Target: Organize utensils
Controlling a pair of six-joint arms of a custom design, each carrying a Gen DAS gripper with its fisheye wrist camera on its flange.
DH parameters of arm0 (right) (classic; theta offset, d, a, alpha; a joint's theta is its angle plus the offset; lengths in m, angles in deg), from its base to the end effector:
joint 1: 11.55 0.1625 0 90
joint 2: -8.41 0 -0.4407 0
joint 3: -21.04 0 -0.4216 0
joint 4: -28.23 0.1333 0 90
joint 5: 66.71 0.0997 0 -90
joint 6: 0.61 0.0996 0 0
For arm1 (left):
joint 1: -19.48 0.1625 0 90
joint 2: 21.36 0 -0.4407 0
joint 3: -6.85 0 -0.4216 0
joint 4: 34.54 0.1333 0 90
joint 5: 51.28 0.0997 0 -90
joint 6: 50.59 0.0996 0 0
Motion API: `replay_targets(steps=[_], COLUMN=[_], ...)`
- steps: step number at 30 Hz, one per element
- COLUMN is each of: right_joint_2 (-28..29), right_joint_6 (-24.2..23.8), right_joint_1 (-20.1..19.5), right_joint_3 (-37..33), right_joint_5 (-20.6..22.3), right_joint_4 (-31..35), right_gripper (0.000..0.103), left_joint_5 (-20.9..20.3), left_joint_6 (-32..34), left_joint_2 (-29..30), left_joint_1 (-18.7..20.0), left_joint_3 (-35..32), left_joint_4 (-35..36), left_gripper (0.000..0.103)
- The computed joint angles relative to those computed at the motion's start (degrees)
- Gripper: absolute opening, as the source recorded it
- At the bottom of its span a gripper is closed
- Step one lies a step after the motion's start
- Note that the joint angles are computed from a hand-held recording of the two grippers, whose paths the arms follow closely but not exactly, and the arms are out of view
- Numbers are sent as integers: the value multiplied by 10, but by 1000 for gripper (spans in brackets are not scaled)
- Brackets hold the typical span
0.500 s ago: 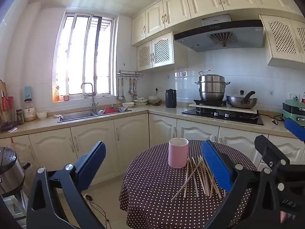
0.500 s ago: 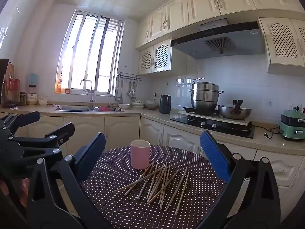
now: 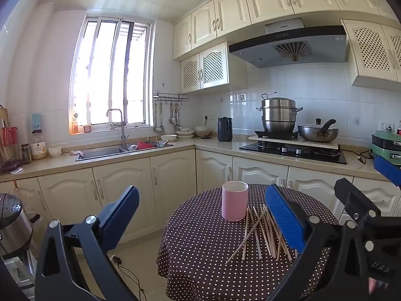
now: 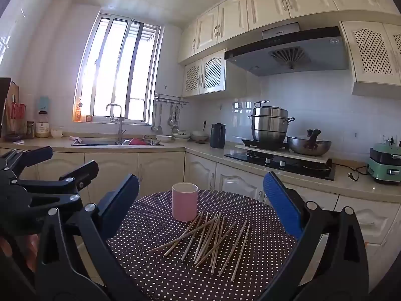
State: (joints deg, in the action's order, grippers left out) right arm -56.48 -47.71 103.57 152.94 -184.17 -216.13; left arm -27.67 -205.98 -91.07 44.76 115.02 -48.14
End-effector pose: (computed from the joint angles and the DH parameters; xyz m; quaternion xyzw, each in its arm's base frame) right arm 0.2678 -0.3654 0.2689 0.2817 -0.6642 0.6258 0.2964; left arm -0.3356 -0.4069 0.2064 0.2861 0.7087 -0.5814 0.2789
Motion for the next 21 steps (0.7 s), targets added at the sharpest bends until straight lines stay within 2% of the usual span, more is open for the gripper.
replay_targets(steps=[21], right_joint_2=[5], right_joint_6=[3], right_joint_1=[-1], right_joint_3=[-2], right_joint_5=[1], right_joint_4=[-2], right_gripper=[97], left_joint_5=[4], left_joint_6=[8], left_joint_2=[-6], left_joint_1=[4], left_joint_3=[11], left_joint_4=[-14], left_gripper=[99])
